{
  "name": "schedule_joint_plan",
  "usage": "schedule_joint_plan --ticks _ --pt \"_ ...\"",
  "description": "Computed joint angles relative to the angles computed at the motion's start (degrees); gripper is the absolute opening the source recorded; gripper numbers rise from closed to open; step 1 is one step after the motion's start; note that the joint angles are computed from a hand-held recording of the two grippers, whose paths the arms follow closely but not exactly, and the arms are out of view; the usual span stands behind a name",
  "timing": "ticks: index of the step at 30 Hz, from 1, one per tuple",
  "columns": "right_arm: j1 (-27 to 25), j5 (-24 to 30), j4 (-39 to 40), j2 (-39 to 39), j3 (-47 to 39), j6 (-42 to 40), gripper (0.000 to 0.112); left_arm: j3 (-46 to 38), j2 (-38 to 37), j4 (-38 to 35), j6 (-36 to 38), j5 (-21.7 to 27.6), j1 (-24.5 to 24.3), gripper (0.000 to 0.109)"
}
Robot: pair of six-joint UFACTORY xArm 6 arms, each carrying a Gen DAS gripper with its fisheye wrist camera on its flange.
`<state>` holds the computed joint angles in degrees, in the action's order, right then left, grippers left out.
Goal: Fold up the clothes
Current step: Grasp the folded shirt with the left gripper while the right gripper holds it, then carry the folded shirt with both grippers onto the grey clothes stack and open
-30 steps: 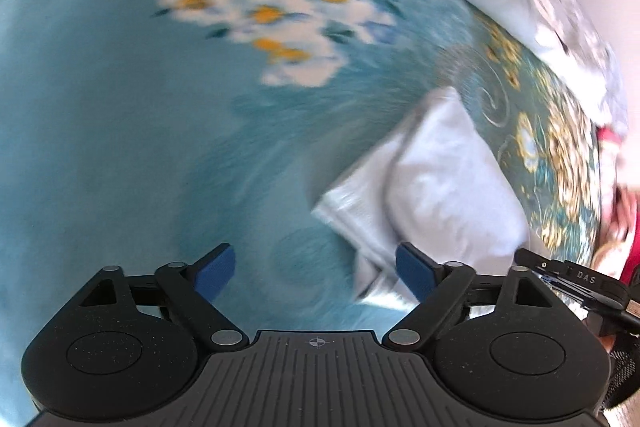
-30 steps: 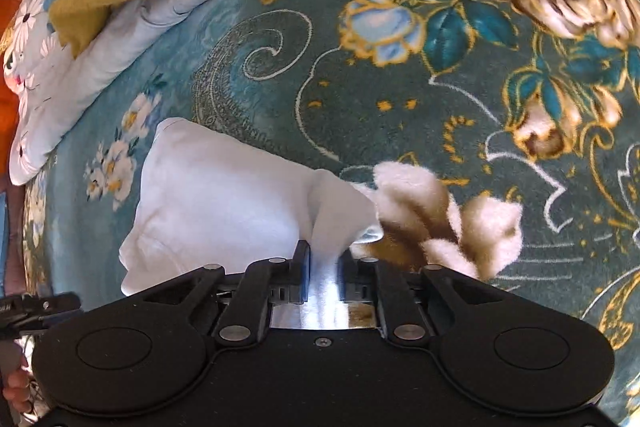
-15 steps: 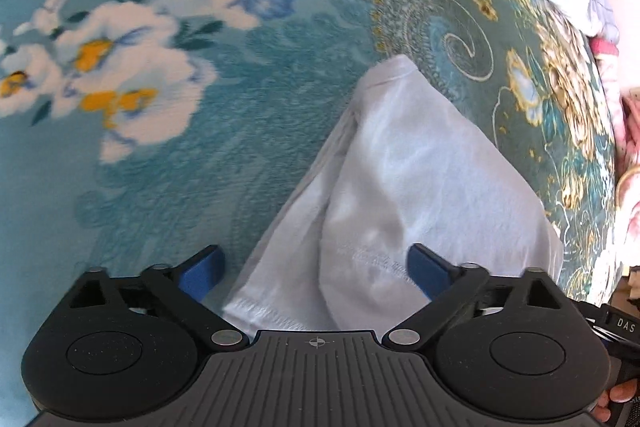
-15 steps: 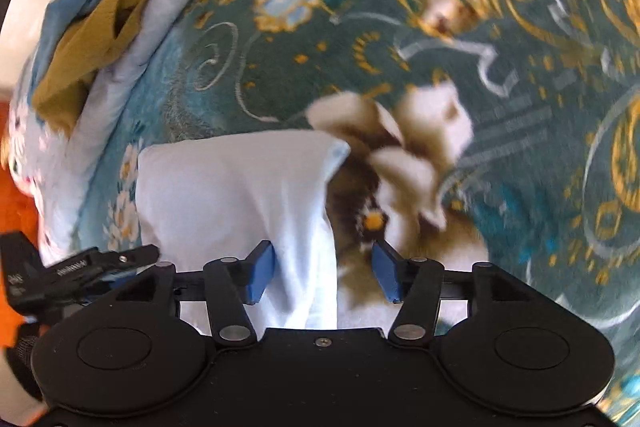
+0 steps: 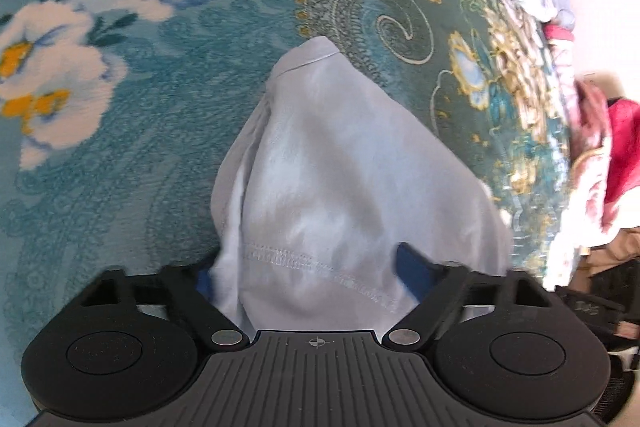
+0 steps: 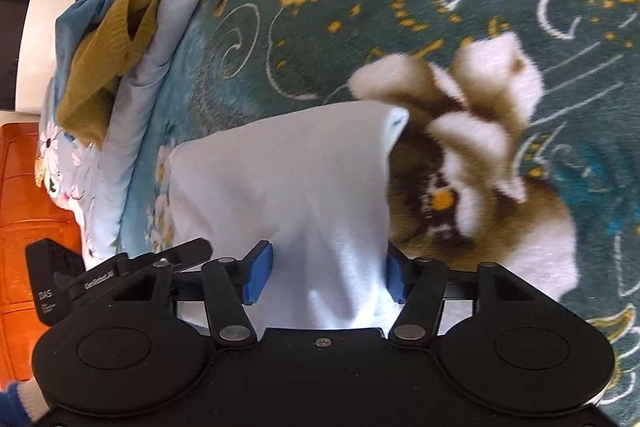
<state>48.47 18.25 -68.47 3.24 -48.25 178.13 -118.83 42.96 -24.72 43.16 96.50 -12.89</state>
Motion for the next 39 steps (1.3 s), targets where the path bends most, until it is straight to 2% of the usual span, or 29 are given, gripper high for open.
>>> schedule_joint_plan --ticks 1,3,7,9,12,15,22,26,31,36,39 --pt "-0.27 -0.47 -1.07 0.22 -0.2 0.95 0.052 -3.09 1.89 -0.33 -1.31 2.24 0.27 0.053" --pt "-0.52 -0.75 -0.71 0.64 -0.7 0.15 0.049 -6.39 4.0 -0.45 -3.12 4.27 0.7 0.046" --pt "-0.44 -0.23 3.33 0.94 -1.37 -3.13 0.036 -1.83 1.31 -0.05 -3.82 0.25 0.54 0.027" --pt "-0.11 0.69 5.96 0.73 -1.7 -5.74 0.023 1.69 -1.17 -0.34 -2.74 -1.63 0.55 0.02" --pt "0.47 2.43 11.14 0.1 -2.24 -11.9 0.014 6.27 -4.82 -1.21 -1.29 -3.8 0.93 0.015" --pt "1.08 4.31 13.87 -1.19 -2.75 -16.59 0.012 6.54 -5.8 -2.7 -1.2 -2.56 1.83 0.014" --pt "4.19 11.87 26.0 -4.57 -6.29 -32.79 0.012 5.73 -8.31 -5.96 0.59 3.39 5.74 0.013" --pt "7.32 18.9 29.84 -3.45 -13.63 -39.04 0.012 2.96 -8.92 -8.27 0.53 7.48 10.02 0.013" --pt "10.12 25.68 33.61 3.12 -26.96 -45.74 0.013 -3.37 -8.06 -10.86 -0.13 12.23 16.91 0.013" --pt "10.28 26.03 37.79 9.81 -38.67 -56.5 0.013 -11.67 -5.54 -13.01 -3.72 15.14 22.96 0.013" --pt "8.78 21.81 40.72 12.45 -42.48 -66.77 0.013 -10.77 -7.81 -14.36 -5.4 11.76 25.81 0.013"
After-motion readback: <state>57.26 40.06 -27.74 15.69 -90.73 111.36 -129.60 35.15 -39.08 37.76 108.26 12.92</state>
